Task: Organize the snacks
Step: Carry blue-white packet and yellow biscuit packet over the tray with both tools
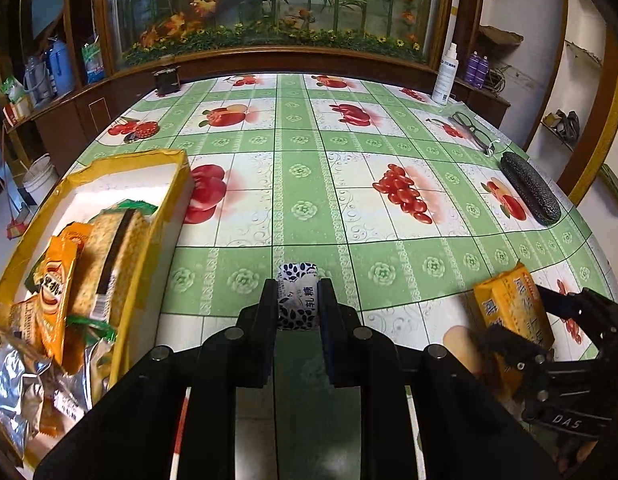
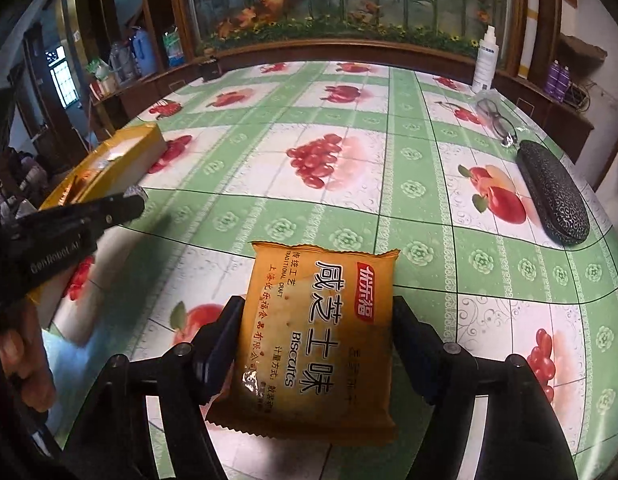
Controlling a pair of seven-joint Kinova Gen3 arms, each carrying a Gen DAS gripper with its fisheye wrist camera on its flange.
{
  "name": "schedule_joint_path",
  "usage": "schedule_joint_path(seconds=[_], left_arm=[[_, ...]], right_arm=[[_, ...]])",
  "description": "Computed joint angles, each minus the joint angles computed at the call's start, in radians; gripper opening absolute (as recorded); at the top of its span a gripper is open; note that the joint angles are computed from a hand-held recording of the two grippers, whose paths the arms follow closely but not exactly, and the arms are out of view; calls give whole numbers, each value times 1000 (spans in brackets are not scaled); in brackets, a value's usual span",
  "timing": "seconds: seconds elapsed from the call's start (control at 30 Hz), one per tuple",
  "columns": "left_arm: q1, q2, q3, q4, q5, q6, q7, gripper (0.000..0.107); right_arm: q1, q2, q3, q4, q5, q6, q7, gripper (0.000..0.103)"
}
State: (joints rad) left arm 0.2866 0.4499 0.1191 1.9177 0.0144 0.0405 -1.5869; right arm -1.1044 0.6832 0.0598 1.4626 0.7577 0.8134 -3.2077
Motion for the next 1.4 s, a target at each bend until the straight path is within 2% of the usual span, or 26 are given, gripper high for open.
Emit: schedule_joint_path(seconds=[0.1,0.2,0.37,0.47,0.53,0.8,1.17,1.4], left_arm=[[61,-19,-68,22,1,-14,14,16],[93,-35,-102,38,0,-23,23,16],[204,-63,-222,70,7,-52,35,16],[233,-81,-259,86,16,-64,33,17],[279,-90,-315,97,28,-75,27,16],[302,-125,-395,142,86,-109,-18,17],[167,-174,-346,202,173,-164,-106,17],[36,-195,-260,226,190,-187,-128,17]], right_arm=[[-11,-9,5,5,19,-11,-11,73],[-19,-17,8,12,35,-22,-27,73],[-32,-36,9,31,65,-42,-58,73],[-35,-42,4,30,84,-48,-62,73],[-34,-46,1,30,97,-69,-65,73],[-23,-14,-12,-51,85,-115,26,73],[-22,73,2,-253,-29,-114,262,73],[-25,124,20,-370,-105,-105,394,72]])
